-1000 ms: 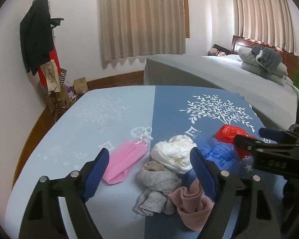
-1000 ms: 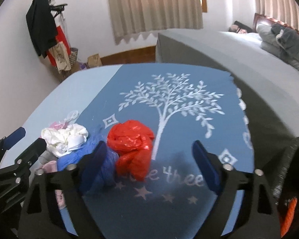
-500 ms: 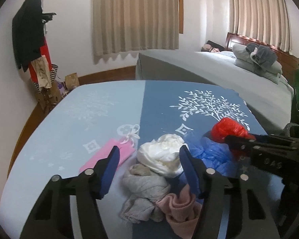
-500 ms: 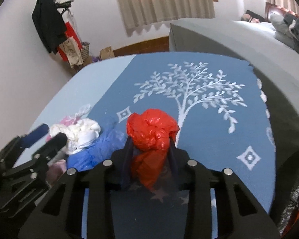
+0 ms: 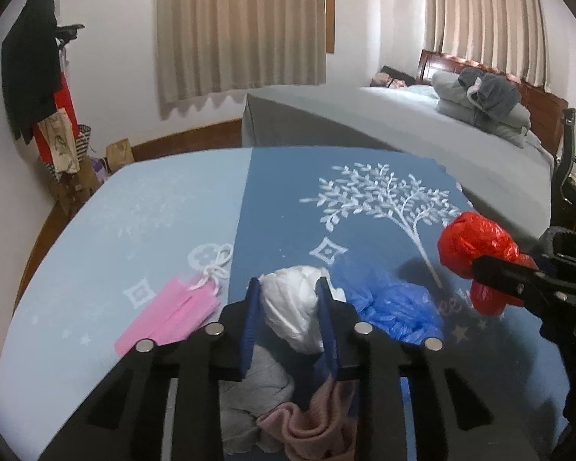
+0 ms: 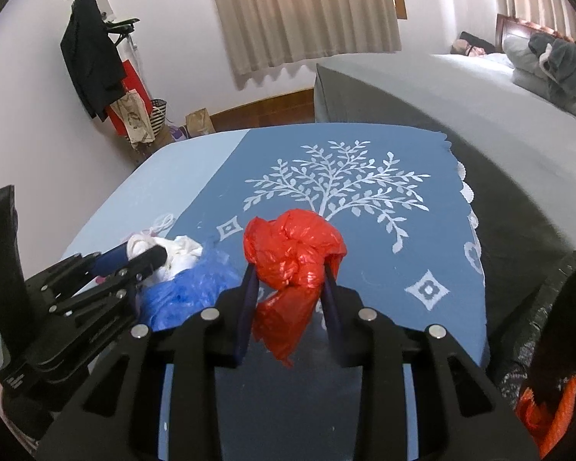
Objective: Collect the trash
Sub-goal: 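Grasp the white tissue with the left gripper while the right holds the red bag, then carry the white tissue and red bag over the black bin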
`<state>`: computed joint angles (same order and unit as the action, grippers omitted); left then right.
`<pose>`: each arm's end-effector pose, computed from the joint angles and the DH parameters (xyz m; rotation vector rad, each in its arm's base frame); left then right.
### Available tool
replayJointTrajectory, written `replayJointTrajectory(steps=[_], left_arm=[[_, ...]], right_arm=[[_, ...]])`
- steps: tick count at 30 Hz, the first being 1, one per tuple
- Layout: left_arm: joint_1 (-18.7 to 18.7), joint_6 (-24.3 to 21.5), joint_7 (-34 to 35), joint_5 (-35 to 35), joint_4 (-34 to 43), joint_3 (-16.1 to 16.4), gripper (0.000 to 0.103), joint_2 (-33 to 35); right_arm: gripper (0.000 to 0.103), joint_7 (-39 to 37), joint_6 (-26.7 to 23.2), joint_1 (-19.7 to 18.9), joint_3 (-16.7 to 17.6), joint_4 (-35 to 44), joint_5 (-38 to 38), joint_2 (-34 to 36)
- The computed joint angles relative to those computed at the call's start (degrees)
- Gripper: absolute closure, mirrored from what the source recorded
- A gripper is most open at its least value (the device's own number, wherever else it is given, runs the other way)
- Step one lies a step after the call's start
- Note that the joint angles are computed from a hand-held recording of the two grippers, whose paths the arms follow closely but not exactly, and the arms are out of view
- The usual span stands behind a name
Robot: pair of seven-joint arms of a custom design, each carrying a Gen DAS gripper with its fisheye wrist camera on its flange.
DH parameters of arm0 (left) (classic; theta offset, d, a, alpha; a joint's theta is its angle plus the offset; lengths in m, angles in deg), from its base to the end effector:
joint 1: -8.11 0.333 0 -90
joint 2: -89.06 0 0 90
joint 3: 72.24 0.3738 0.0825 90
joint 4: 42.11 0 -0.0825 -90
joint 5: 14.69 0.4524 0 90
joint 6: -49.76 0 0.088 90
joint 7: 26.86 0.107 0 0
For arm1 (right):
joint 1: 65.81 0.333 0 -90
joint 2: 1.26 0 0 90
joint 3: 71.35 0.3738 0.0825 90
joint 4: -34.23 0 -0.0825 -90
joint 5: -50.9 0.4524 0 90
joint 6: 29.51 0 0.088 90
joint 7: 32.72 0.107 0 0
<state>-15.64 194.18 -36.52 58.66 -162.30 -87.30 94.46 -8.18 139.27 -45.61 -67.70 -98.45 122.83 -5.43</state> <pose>0.5003 -0.4101 0.4252 -1.7478 1.5937 -0.7750 0.5451 0.1733 0.4348 -1.9238 1.2838 -0.3318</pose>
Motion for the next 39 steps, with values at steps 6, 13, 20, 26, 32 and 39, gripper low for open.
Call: replayJointTrajectory(steps=[6, 13, 20, 26, 32, 39], left_arm=[[-0.35, -0.84, -6.36, 5.95, -1.3, -0.56, 0.077, -2.16], [-0.49, -3.83, -9.72, 9.59, -1.46, -2.19, 0.077, -4.65], [-0.71, -4.57, -8.01, 9.11, -0.24, -3.17, 0.077, -5.35], [-1.46, -4.45, -7.84, 9.69, 1.05, -3.82, 0.077, -5.14], [-2.66, -3.64, -7.51, 10.68, 3.1, -4.22, 0.077, -3.96], [-4.57, -1.96, -6.93, 12.02, 6.27, -4.13, 0.077, -1.66]], right_arm=[[0.072, -4.07, 0.4, 0.44, -0.49, -0.74, 4.17, -2.17], [0.072, -8.07, 0.24, 0.7, -1.37, -1.84, 8.31, -4.93], [0.072, -8.96, 0.14, 0.77, -2.1, -3.41, 9.32, -8.34], [0.072, -7.97, 0.3, 0.84, -3.27, -5.77, 8.35, -12.2], [0.072, -5.47, 1.32, 0.84, -4.87, -8.64, 5.77, -16.3], [0.072, -1.44, 3.65, 1.09, -7.31, -11.66, 1.06, -20.23]])
